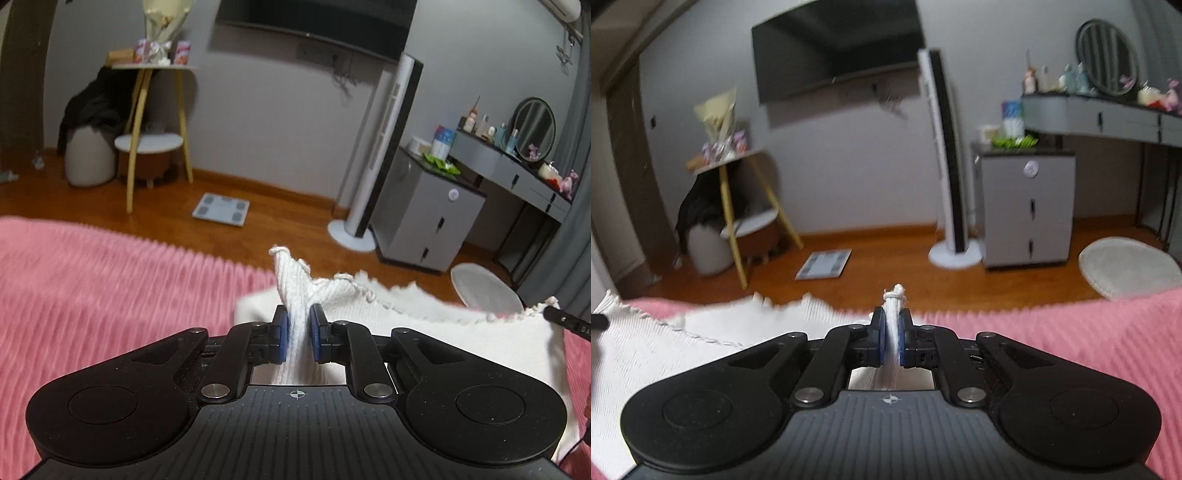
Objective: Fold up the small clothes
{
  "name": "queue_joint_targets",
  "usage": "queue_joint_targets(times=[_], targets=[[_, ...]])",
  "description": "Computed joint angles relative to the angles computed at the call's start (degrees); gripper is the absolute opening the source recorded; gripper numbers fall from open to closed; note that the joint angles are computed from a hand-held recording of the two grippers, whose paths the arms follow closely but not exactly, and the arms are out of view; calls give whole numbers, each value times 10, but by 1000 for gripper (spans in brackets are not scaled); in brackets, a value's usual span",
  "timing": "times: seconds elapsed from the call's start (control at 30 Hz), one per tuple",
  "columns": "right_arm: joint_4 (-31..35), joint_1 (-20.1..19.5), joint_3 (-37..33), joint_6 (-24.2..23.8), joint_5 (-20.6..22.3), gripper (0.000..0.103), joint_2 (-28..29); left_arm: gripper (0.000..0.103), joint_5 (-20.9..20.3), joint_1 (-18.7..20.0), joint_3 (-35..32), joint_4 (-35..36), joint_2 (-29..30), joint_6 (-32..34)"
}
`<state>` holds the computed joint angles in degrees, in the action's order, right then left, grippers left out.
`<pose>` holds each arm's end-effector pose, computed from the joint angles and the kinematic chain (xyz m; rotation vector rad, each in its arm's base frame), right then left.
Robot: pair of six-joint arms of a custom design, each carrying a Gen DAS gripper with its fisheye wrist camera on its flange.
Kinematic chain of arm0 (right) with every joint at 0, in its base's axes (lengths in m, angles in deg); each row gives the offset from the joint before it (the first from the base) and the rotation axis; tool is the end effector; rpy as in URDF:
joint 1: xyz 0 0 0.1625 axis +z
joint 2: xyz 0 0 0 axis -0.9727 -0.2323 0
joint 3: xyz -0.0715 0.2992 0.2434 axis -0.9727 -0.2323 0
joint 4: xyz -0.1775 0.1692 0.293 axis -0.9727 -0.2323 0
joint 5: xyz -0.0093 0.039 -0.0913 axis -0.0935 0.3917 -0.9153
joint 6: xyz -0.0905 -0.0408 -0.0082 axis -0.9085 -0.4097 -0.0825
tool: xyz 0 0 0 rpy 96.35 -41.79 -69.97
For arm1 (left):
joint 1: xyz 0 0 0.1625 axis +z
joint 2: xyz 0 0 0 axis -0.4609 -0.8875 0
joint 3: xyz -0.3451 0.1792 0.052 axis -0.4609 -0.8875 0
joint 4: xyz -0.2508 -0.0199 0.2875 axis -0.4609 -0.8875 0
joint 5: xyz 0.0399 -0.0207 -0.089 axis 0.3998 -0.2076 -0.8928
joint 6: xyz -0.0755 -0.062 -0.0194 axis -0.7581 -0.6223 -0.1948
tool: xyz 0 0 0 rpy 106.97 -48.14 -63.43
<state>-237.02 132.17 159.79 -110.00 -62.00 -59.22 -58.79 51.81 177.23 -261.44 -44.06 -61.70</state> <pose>-0.0492 -0.3571 0.3567 0.4130 -2.1502 1.3775 -0.2892 -0.3688 0.0844 0.4738 2.3667 -1.1680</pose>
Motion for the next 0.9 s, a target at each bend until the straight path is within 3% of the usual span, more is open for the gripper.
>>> queue_joint_targets(times=[0.17,0.33,0.47,0.6,0.7,0.73,0.77,0.9], targets=[[-82,67,-55,8,-92,6,88,15,19,40,-75,-14,51,57],[-162,120,-119,-26,-186,6,190,15,36,76,-149,20,107,90],[-189,137,-154,-38,-234,6,241,16,35,100,-178,79,121,62],[-208,142,-159,-43,-247,6,263,19,49,103,-180,99,131,53],[-243,148,-161,-61,-262,8,283,40,79,96,-176,143,126,6],[-265,152,-161,-64,-273,10,290,55,81,92,-169,142,122,1],[-282,155,-161,-65,-279,15,292,62,79,87,-159,128,117,6],[-264,135,-89,-4,-243,16,216,68,49,66,-105,167,61,-59]])
